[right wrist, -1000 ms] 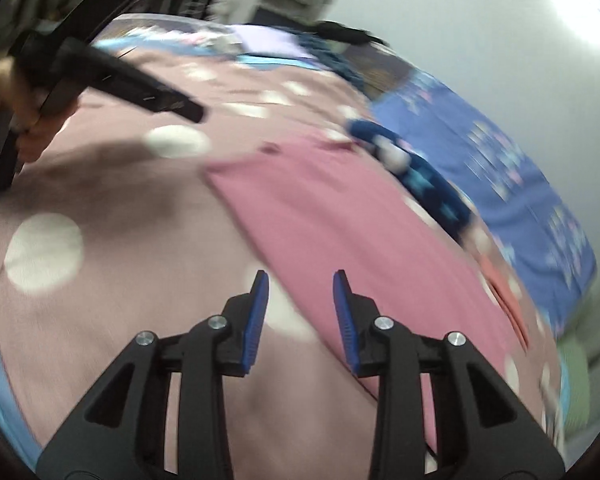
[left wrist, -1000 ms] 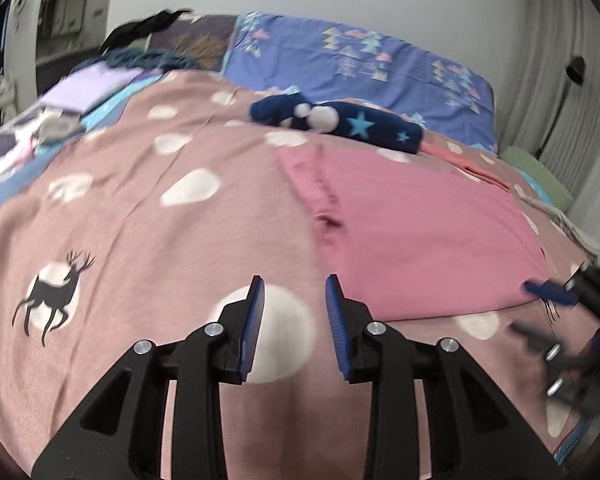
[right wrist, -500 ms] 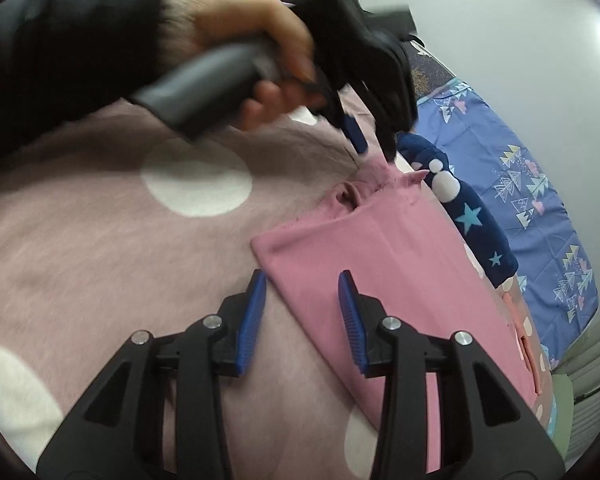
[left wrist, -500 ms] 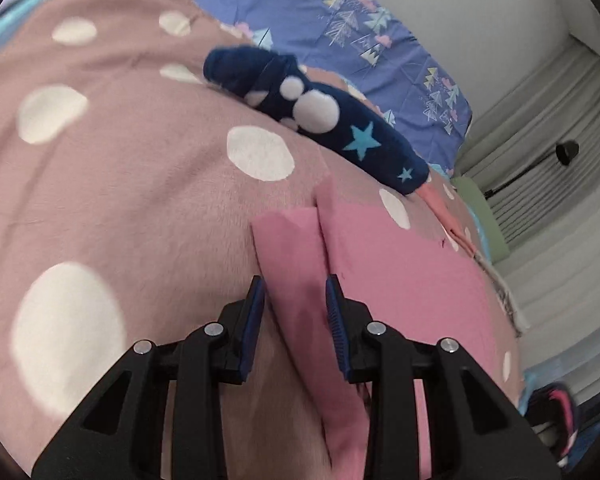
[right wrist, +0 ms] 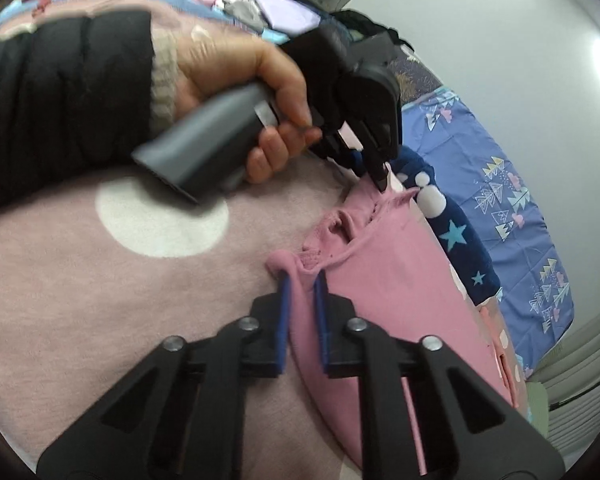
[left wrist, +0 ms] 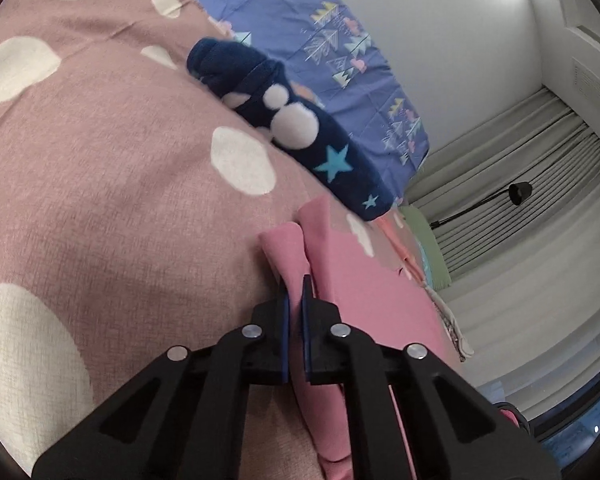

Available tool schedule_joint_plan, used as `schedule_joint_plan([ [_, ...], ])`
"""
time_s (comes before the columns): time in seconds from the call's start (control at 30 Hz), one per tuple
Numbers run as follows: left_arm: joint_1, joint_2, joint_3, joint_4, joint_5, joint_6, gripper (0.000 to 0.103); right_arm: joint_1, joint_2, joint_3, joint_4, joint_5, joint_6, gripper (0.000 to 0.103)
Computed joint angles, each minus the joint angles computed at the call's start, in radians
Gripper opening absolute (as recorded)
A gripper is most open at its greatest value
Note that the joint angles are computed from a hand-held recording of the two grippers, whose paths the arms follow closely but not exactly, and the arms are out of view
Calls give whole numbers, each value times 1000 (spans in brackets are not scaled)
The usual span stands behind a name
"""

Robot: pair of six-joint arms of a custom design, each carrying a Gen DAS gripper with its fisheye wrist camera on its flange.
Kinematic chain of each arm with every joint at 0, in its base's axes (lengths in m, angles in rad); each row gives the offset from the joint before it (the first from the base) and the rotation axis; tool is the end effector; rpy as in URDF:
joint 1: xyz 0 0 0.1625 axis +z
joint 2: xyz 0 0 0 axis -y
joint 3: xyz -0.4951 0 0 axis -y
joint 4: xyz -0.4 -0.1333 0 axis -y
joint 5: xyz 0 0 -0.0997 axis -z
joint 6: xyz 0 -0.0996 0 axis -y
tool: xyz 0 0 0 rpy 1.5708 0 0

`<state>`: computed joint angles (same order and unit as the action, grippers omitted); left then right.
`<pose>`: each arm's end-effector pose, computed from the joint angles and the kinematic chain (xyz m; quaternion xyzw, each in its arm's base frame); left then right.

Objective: Fold small clothes

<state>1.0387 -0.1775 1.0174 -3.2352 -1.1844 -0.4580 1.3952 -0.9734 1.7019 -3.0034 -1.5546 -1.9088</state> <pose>-0.3042 -0.8534 -0.0373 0.0436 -0.9014 0.4296 0.0320 0.0075 -0.7300 0.2942 0.7172 -0.6056 0.1805 0.2939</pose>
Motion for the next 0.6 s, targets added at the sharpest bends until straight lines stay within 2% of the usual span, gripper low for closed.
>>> schedule_joint_plan([
  [0.07, -6, 4, -4, -31, 15, 29, 4, 3, -50, 9, 112, -1, 48, 7],
  [0.1, -9, 6, -10, -27, 29, 36, 4, 3, -61, 13, 129, 1, 41, 7],
  [0.17, -10, 10, -21, -1, 47, 26, 4, -3, -61, 25, 103, 0, -9, 7],
  [0.27, -3, 5, -8, -11, 49, -17, 3, -6, -59, 15, 126, -19, 11, 8],
  [0.37, 5, 0, -1, -8, 21, -35, 4, -14, -63, 40, 67, 25, -6, 15],
  [0.4, 5, -3, 3, -1, 17, -38, 4, -14, -67, 39, 76, 30, -7, 22],
  [0.43, 6, -3, 2, 3, 13, -37, 5, -15, -71, 39, 84, 37, -8, 32],
  [0.53, 1, -21, 41, -28, 7, -30, 23, -25, -93, 59, 88, 75, -39, 34],
  [0.6, -9, -29, 63, -70, 38, -16, 25, -31, -103, 69, 91, 77, -69, 34],
])
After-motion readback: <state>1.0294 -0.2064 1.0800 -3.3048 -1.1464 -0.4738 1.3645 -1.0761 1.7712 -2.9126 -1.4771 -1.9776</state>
